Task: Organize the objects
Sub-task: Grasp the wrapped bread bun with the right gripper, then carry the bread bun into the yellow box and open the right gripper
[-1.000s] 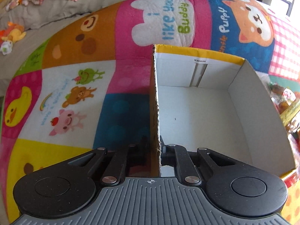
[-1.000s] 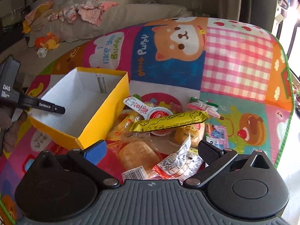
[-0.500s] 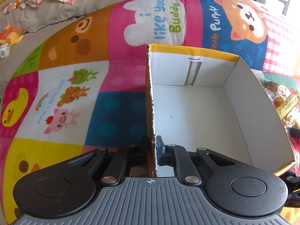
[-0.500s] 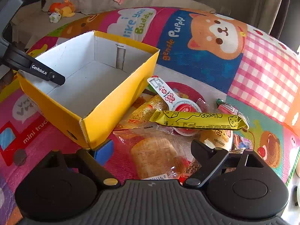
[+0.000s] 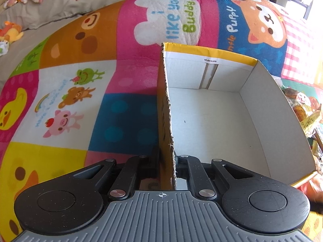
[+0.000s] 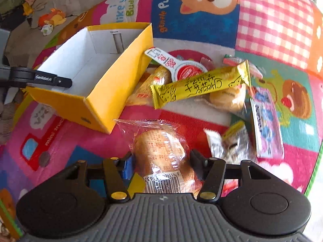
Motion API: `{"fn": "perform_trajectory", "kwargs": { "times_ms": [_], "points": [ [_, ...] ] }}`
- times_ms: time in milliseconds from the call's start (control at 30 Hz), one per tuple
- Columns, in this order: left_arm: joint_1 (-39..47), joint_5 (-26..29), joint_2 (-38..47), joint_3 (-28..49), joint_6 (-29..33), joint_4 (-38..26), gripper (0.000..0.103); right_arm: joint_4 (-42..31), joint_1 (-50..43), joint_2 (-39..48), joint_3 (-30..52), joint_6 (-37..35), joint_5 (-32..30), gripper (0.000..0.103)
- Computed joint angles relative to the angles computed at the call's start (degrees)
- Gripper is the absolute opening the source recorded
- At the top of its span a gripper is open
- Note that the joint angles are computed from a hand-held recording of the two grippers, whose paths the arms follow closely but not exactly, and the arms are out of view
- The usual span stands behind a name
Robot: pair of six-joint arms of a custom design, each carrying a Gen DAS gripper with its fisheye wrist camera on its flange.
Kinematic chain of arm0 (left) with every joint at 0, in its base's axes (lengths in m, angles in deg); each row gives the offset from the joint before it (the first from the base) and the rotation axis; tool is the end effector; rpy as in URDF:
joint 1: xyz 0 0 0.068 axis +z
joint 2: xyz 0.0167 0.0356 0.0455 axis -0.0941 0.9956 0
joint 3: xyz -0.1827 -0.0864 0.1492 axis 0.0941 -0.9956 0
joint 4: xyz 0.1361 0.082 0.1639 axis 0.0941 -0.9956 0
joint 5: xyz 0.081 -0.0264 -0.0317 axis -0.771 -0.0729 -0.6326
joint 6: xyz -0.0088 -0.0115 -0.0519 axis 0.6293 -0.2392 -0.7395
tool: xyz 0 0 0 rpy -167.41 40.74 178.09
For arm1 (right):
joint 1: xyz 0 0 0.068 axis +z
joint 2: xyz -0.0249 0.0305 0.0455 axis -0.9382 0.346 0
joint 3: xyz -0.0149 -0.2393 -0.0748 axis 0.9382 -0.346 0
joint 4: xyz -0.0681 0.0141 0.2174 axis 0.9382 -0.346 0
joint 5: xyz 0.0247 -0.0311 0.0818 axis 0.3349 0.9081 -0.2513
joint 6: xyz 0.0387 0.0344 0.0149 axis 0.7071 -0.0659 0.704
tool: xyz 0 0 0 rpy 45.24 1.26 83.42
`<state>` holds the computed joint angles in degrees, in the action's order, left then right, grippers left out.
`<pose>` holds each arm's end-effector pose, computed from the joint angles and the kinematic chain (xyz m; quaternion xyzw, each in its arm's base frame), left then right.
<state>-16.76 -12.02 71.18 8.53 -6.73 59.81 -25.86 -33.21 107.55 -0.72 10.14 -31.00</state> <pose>0.3682 -0.0774 0.2015 0.1005 0.9437 -0.0769 0.3056 0.2329 0.1631 0.2038 -0.0333 0.9572 0.0584 0.2816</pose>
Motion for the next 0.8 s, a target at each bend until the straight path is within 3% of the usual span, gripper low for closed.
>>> {"fn": "perform_trajectory", "kwargs": {
  "times_ms": [133, 267, 433, 567, 667, 767, 800],
  "points": [
    [0.1, 0.2, 0.0, 0.0, -0.1, 0.0, 0.01, -2.8, 5.2, -5.7, -3.3, 4.9, -0.2, 0.058],
    [0.2, 0.5, -0.2, -0.2, 0.1, -0.1, 0.01, -2.9, 9.2, -9.0, -5.6, 6.0, 0.2, 0.078],
    [0.3, 0.5, -0.4, -0.3, 0.1, -0.3, 0.01, -4.1, 11.5, -7.9, -4.1, 3.6, 4.6, 0.079],
    [0.4, 0.7, -0.4, -0.5, -0.2, 0.0, 0.01, -1.6, 10.1, -5.3, -3.8, 1.8, 2.3, 0.081],
    [0.4, 0.7, -0.5, -0.6, -0.3, -0.1, 0.01, -0.1, 9.3, -2.2, -3.2, 2.5, 2.2, 0.079],
    [0.6, 1.0, -0.5, -0.6, -0.4, 0.0, 0.01, -1.1, 9.1, -1.6, -2.3, 3.5, 2.1, 0.06],
    [0.6, 1.0, -0.5, -0.7, -0.5, 0.2, 0.01, -1.6, 8.7, -2.6, -2.2, 3.9, 0.2, 0.06]
  ]
}}
